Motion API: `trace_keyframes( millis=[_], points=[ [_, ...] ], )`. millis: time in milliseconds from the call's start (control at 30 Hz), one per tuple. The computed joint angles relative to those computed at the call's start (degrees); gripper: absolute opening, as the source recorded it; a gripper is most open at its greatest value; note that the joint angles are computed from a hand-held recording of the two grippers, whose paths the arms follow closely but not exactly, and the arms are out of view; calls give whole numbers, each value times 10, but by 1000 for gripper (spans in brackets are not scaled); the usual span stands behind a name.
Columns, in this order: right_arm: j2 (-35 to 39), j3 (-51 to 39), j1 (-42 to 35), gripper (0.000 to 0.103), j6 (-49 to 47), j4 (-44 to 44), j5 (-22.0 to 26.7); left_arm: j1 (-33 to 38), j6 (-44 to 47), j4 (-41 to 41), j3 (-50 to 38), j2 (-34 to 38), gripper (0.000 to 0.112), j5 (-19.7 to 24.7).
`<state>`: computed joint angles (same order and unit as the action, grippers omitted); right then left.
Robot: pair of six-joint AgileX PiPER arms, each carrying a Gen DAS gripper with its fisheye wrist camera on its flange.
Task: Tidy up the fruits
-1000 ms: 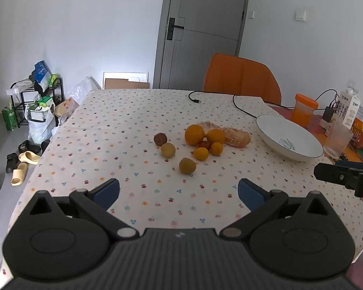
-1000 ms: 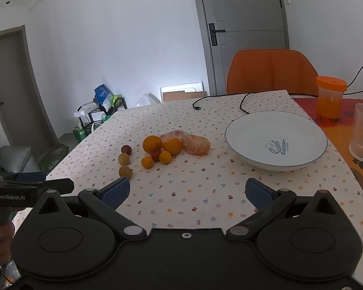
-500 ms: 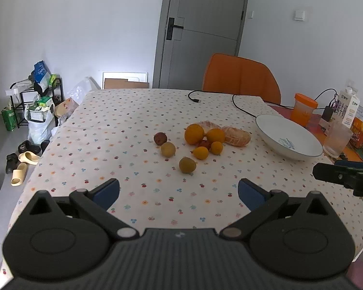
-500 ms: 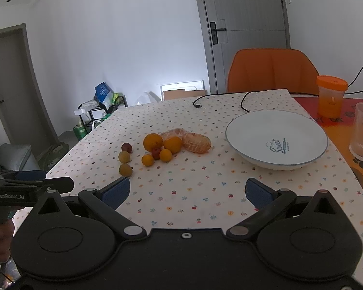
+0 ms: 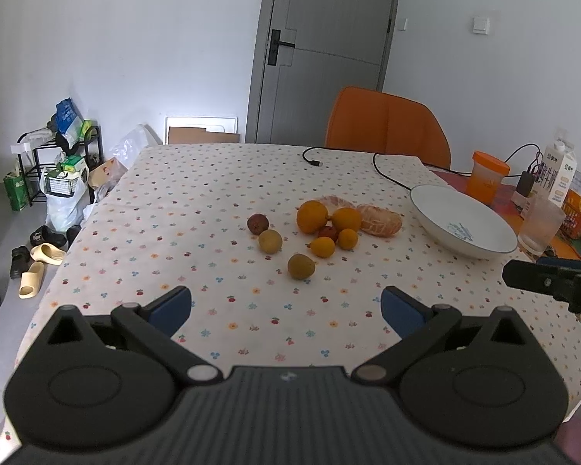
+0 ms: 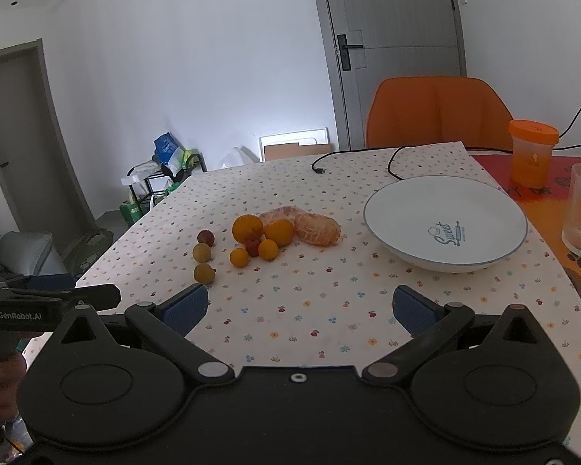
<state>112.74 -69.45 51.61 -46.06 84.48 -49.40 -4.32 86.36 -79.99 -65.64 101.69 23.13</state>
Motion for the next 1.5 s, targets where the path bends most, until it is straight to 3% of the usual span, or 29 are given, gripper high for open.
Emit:
trace_keyframes(
  millis=[400,600,867,1067,1267,1500],
  points=[
    [-8,10,-20,103,29,-41,36,-11,19,-39,-23,22,103,-12],
    [1,1,-30,103,19,-46,48,-20,90,-106,-29,35,103,-13],
    [0,16,-62,103,86,-106,80,-25,106,-128,-57,67,97,-4],
    [11,4,-82,103,88,-127,102,-35,64,-99,-92,96,89,-17],
    [19,-1,-108,101,129,-166,138,-43,-29,-30,-139,136,71,-28],
    [35,-25,-131,88,141,-199,173,-47,-143,66,-184,170,59,-27]
  ],
)
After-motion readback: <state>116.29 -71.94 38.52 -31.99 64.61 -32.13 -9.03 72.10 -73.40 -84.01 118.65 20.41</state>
